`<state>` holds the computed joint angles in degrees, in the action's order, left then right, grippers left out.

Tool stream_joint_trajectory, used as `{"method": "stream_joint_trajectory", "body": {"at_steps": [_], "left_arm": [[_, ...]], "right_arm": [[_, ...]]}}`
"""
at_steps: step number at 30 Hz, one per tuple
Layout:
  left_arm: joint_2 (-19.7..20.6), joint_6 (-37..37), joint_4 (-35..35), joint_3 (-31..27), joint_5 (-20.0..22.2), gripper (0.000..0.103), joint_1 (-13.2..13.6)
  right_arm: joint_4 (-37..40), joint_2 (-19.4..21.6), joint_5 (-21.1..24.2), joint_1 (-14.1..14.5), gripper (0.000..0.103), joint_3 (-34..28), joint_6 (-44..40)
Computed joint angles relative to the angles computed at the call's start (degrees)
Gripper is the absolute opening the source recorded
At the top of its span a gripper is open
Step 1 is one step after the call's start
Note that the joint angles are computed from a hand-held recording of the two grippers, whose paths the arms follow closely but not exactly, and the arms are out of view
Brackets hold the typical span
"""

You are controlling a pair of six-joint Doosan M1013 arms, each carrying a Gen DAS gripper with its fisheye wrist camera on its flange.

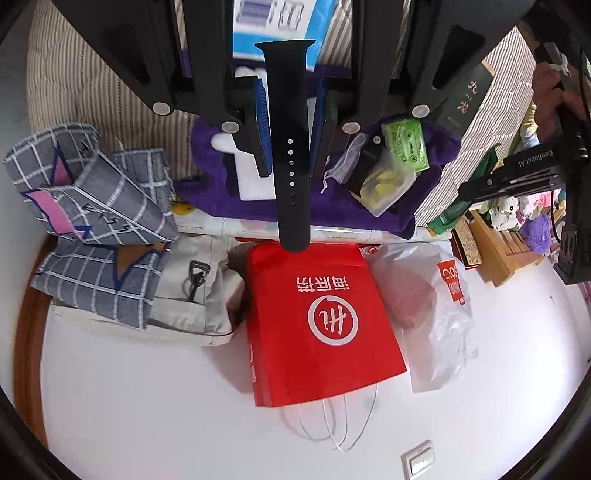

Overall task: Organize soft objects
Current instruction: 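Carry the strap and green packet over the purple towel with both tools, then lower the strap and green packet onto the towel and open both tools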

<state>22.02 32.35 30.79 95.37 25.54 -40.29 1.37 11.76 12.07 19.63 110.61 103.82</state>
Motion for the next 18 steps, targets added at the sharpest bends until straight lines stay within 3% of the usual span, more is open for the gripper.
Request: {"method": "stream_joint_trajectory", "body": {"at_steps": [4,13,18], "left_arm": [[1.17,1.53,-1.36,-1.27,0.84,0.016,0.54],[3.55,3.96,-4.51,-3.44,2.23,0.016,2.08],[4.55,5.6,-6.34,-4.34,2.14,0.016,2.79]], "right_arm": [[8.3,2.02,1.4,-0.72,0.02,-1.96,-8.81],[5.52,5.67,3.41,-0.79,0.02,-5.7,-8.45],[7.96,7.53,4.41,-0.98,0.02,-7.18,-10.84]]}}
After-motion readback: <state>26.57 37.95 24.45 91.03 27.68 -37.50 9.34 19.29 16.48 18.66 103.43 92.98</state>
